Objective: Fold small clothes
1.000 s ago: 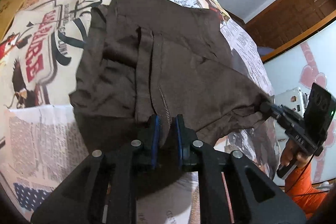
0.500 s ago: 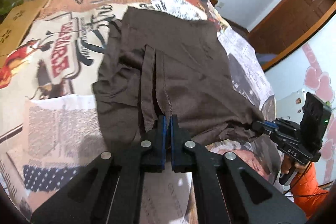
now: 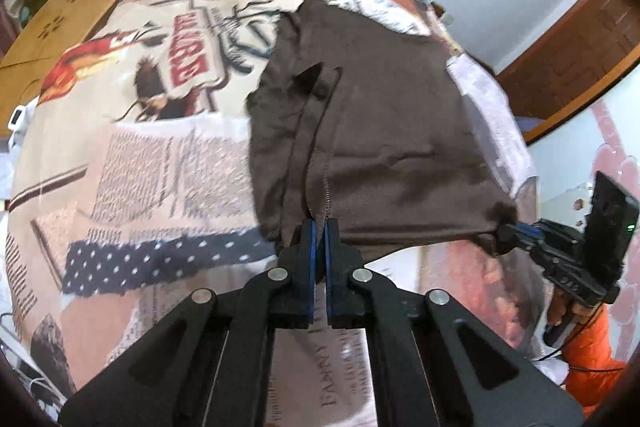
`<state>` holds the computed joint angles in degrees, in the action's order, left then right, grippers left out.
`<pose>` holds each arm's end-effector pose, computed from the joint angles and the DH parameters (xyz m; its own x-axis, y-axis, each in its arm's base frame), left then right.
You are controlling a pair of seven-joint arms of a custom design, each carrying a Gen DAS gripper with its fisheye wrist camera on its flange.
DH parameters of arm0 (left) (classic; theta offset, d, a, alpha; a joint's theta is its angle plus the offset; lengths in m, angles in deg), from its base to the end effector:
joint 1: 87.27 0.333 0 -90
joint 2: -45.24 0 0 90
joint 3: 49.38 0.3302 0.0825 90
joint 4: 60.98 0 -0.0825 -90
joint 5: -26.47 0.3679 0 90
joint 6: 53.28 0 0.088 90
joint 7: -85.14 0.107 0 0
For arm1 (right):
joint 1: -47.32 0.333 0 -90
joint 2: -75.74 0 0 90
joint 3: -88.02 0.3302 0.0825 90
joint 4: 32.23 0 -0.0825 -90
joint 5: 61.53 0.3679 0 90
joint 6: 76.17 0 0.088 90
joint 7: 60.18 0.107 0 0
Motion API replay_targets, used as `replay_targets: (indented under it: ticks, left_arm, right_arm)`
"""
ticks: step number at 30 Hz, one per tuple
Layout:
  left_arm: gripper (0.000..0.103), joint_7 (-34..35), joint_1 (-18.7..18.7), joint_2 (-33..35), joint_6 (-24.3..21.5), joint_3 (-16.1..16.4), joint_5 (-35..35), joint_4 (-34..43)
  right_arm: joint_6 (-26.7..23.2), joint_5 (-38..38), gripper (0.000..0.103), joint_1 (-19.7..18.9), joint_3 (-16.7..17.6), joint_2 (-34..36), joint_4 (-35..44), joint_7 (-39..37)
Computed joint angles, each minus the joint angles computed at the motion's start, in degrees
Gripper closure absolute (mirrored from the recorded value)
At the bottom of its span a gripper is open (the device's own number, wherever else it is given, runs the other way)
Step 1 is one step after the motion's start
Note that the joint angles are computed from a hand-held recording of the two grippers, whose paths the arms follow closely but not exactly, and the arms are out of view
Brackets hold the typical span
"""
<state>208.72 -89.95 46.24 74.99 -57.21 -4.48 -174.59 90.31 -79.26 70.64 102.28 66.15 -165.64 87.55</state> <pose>0.5573 -0.1184 0.5043 -0.4954 -0.8132 0.3053 -0.8444 0.3682 -0.3892 0.3931 0.3329 0.5111 0.0640 -0.9263 -0.3714 -0.7961 0.1770 -0.5787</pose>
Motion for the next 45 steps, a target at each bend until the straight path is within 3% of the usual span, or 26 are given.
replay_targets:
  ticks: [3,5,7,10,12,15,17,21,22,27,34,40,45]
  left_arm:
    - [0.096,-2.2,-0.1,-0.1,1.7,0.0,3.2,-0.8]
    - [0.081,-2.1,0.1,0.0,0.9,0.2,2.9,-0.5]
    - [0.053,-1.5,0.4,-0.1,0.6,0.3,1.2,-0.4]
    - [0.04,-1.6,0.4,0.3,0.1,0.2,0.8,0.4]
    - [0.039,-2.5,0.5,1.9,-2.1,0.2,0.5,2.1]
    - [0.039,-3.5,1.0,4.5,-5.2,-0.2,-0.8,4.3]
    - [0.043,-0.8,1.4,4.6,-4.7,-0.7,-3.1,4.0]
    - [0.086,0.2,1.7,6.1,-5.5,-1.1,-4.6,4.8]
    - [0.088,0.3,1.8,6.3,-5.9,-1.2,-5.0,5.1]
    - [0.091,1.7,0.7,3.8,-1.6,-1.8,-3.6,3.7]
    - [0.091,3.1,0.2,3.5,-3.5,-1.6,-8.7,8.9]
    - [0.091,-2.7,-1.0,10.1,-5.2,-3.0,-5.4,19.2]
    - [0.091,-10.5,-1.5,19.9,-10.8,-4.6,-1.0,32.9]
  right_arm:
    - [-1.0,0.2,0.093,0.2,0.0,0.4,0.6,-0.1]
    - [-1.3,-0.5,0.093,0.0,0.1,0.2,0.6,0.6]
    - [-1.2,-0.7,0.093,-0.1,0.0,-0.2,0.2,1.1]
    - [-1.4,-0.9,0.093,-0.1,0.1,-0.3,0.1,1.7]
    - [-1.4,-0.8,0.093,0.0,0.2,-0.3,0.0,1.9]
    - [-1.3,-1.1,0.093,0.0,0.3,-0.2,0.1,2.2]
    - [-1.0,-1.3,0.093,-0.1,0.3,-0.3,-0.1,2.6]
    - [-0.5,-2.0,0.093,-0.4,0.5,-0.3,-0.3,3.5]
    - [0.2,-2.3,0.093,-0.6,0.5,-0.3,-0.5,3.9]
    - [1.0,-8.4,0.096,-3.2,2.5,-1.1,-0.3,8.7]
    - [1.1,-16.8,0.097,-7.9,3.9,-3.6,1.0,15.0]
    - [1.3,-21.9,0.097,-11.6,3.6,-3.3,3.5,18.0]
    - [2.3,-22.6,0.097,-12.4,1.0,-1.1,5.6,17.7]
